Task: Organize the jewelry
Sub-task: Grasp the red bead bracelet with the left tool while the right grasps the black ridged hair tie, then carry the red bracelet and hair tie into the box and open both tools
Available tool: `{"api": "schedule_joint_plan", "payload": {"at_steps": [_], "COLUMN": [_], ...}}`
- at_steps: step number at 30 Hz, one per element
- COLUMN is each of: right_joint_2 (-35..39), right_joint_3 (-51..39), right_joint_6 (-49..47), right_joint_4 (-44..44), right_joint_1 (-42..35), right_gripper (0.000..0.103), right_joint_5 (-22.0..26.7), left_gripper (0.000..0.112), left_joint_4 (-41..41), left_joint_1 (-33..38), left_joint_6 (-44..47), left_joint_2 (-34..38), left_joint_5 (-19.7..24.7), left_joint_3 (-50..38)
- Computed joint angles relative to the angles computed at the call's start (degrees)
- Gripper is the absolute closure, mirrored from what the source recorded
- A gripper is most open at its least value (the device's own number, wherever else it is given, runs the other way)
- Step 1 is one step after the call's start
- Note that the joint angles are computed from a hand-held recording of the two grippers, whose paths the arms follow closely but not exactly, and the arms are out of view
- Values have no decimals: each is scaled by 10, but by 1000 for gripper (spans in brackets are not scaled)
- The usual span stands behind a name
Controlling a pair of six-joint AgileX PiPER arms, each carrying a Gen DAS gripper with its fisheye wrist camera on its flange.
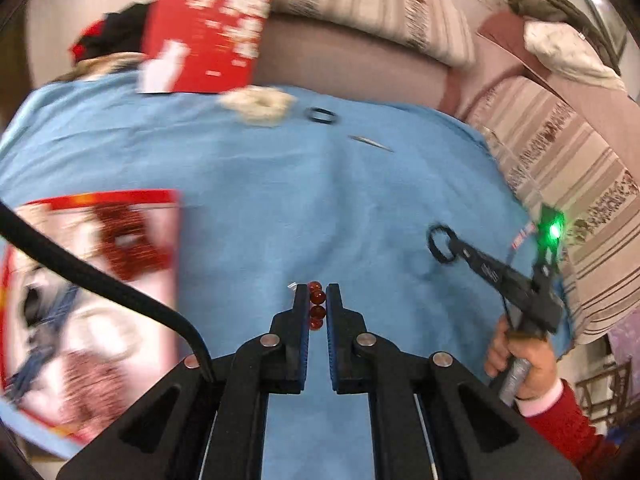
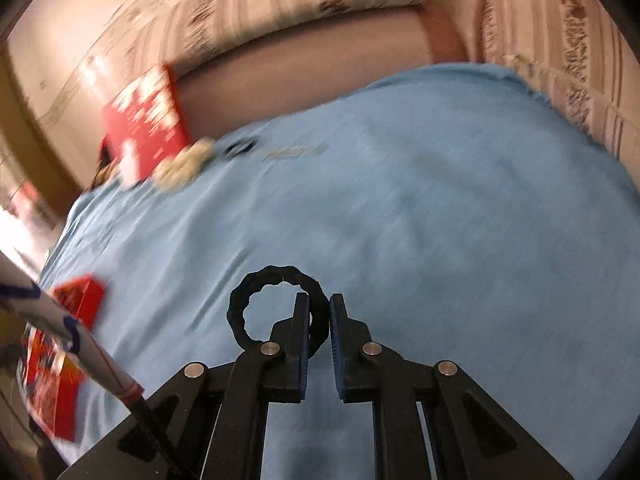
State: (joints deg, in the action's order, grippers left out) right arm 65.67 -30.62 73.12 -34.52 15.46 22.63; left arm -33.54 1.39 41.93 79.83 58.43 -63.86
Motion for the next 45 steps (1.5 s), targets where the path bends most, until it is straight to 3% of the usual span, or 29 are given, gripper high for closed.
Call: {"api": "schedule_joint_plan", "payload": {"at_steps": [4,7,14,19,28,33,45], "right_joint_2": [28,64,167,223,292,364,587], "right_joint_3": [-33,-88,-245,-320,-406,-509,-816], "right_joint_6": [107,127,70,34,-44,-113,-291], "right_joint_4": [-48,-64,-65,-51,-3,22,57], "right_joint_1": [170,258,356,387,387,387,370], "right_gripper": [92,92,92,92,92,92,92], "right_joint_5": [68,106,162,191,205,225,375], "left_gripper": [105,105,105,105,105,105,104], "left_joint_4": [9,7,0,4,-12,-21,-45], "left_joint_1": [125,187,224,217,321,357,406], "left_joint_6": [64,89,98,99,117,123,181], "left_joint_2": [7,33,95,127,227,263,224], "left_joint_5": [42,63,70,39,80,87,55], "left_joint_3": [-28,-57,-89,-96,-164,-180,-120]}}
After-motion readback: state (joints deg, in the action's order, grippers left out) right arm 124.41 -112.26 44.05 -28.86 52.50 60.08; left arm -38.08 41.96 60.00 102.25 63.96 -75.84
